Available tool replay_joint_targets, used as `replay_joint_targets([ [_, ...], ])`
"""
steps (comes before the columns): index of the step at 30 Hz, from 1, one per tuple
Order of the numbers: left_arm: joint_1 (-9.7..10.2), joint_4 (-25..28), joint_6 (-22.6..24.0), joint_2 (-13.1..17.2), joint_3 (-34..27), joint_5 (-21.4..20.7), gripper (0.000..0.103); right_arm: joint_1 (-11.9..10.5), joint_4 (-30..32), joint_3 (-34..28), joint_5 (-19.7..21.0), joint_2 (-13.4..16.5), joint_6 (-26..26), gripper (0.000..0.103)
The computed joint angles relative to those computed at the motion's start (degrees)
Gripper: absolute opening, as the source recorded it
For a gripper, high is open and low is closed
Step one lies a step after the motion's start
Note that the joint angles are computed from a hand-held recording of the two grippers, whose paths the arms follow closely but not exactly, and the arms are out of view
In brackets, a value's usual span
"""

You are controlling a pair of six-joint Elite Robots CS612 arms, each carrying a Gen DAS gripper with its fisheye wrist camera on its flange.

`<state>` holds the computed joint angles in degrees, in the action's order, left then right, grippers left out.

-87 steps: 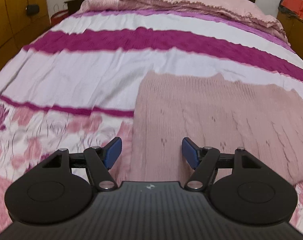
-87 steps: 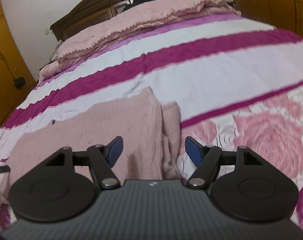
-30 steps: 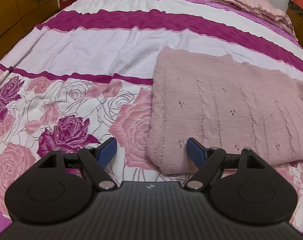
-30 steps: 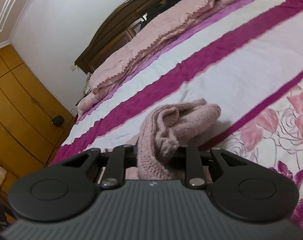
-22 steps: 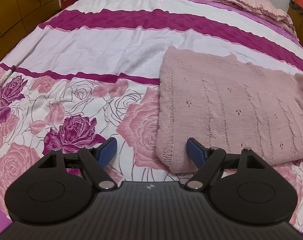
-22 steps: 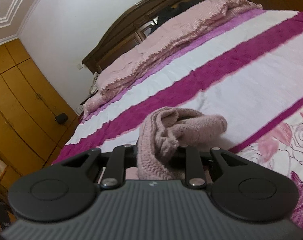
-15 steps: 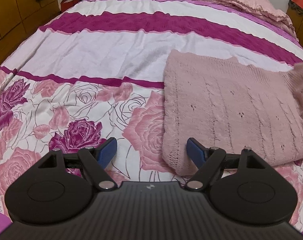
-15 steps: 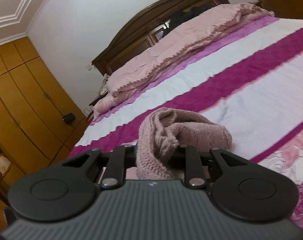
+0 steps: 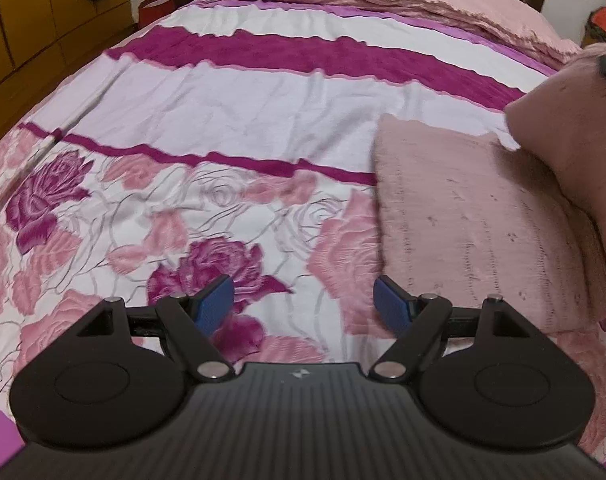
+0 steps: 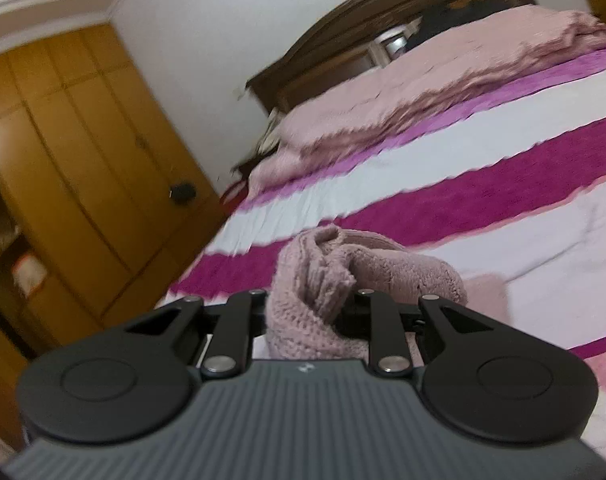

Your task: Fold small clothes

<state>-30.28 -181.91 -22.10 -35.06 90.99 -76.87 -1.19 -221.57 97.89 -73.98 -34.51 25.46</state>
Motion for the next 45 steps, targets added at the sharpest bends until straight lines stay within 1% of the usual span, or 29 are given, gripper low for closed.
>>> replay_joint_targets([
  [4,0.72,-0.5,-1.7,0.0,0.7,-0.1,0.082,2.5,6.8,-3.2,-0.5,1.7,-3.2,0.024],
  [8,1.37,-0.6,-3.1,0.2,1.1,-0.5,0.082,4.2,14.3,-6.1,-0.3,3.6,-5.3,0.024],
  [11,1.72,-0.8,-4.0,0.3,1.3,-0.8,0.082,5.2,18.5,-7.9,-0.2,4.6,-5.0,0.024],
  [13,1.89,-1.0,-4.4,0.4,1.2,-1.0,0.082,5.7,18.7,-8.3,-1.2,5.0,-5.4,0.024],
  [15,1.99,-1.1,-4.4,0.5,1.2,-1.1,0.082,6.0,18.4,-8.0,-1.7,4.7,-5.0,0.024],
  [17,2.0,-1.5,-4.3,0.5,1.1,-1.2,0.082,6.0,16.4,-7.3,-1.5,4.4,-4.2,0.024],
  [20,1.97,-1.8,-4.0,0.6,1.0,-1.2,0.082,6.3,14.2,-7.3,-1.7,4.2,-5.5,0.024],
  [21,1.95,-1.8,-4.0,0.6,0.9,-1.1,0.082,6.4,14.8,-7.6,-1.4,4.1,-6.4,0.024],
  [22,1.94,-1.7,-4.1,0.6,0.9,-1.1,0.082,6.6,16.6,-7.8,-1.1,4.0,-8.2,0.026],
  [24,1.94,-1.6,-4.2,0.6,0.8,-1.1,0.082,7.0,21.7,-8.5,-1.4,3.9,-10.6,0.027],
  [25,1.93,-1.7,-4.1,0.5,0.9,-1.1,0.082,7.1,22.1,-8.5,-1.4,4.0,-10.8,0.028],
  [27,1.85,-2.0,-3.6,0.4,1.1,-0.8,0.082,7.0,19.8,-8.0,-1.0,4.3,-10.3,0.035],
  [29,1.82,-2.0,-3.4,0.3,1.1,-0.5,0.082,6.5,18.6,-7.3,1.4,4.0,-8.4,0.046],
  [32,1.82,-2.6,-3.0,0.1,1.1,-0.6,0.082,5.8,15.5,-5.2,4.0,2.9,-6.5,0.047],
  [34,1.66,-3.3,-2.1,0.0,1.0,-0.5,0.082,5.4,12.3,-3.3,5.0,2.1,-7.0,0.047],
  [37,1.43,-4.6,-0.5,-0.2,0.6,-1.3,0.082,4.6,9.8,-0.8,6.3,0.9,-8.1,0.047],
  [39,1.19,-5.6,0.9,-0.1,0.2,-1.7,0.082,4.0,8.3,0.9,5.1,0.2,-8.2,0.047],
  [42,0.65,-6.9,3.7,0.2,-1.1,-2.2,0.082,3.1,6.4,2.8,1.0,-0.4,-7.4,0.047],
  [45,0.32,-8.2,6.7,1.1,-3.1,-4.5,0.082,2.2,6.7,3.5,-3.5,-0.5,-6.4,0.047],
])
